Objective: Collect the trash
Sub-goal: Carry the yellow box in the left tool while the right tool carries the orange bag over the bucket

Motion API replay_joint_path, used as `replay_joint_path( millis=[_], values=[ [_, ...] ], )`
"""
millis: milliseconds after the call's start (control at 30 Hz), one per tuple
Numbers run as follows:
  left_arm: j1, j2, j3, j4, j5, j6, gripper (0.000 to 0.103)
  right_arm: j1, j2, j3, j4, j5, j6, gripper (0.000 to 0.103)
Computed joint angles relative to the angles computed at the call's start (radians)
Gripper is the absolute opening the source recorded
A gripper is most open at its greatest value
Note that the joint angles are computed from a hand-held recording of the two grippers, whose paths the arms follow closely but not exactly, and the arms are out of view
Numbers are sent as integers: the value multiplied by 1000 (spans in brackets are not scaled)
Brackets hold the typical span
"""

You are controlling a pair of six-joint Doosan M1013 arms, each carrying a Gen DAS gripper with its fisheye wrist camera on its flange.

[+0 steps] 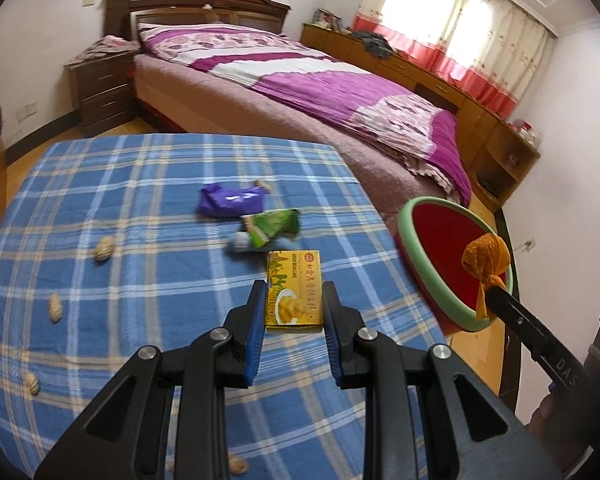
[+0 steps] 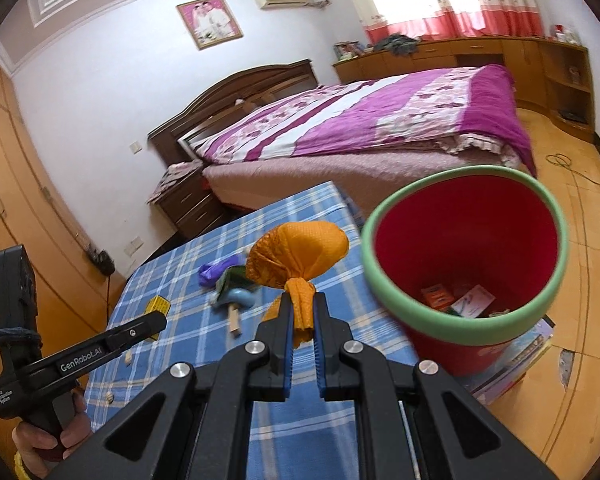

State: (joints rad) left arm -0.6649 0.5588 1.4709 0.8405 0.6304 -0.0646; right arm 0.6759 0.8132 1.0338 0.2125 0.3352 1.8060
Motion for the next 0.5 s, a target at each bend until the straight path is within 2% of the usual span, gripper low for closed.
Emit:
replay_joint_path(
  millis=[500],
  values=[
    [8,131,-225,-204,2,367,27,-65,-5,50,-145,-35,260,10]
  ],
)
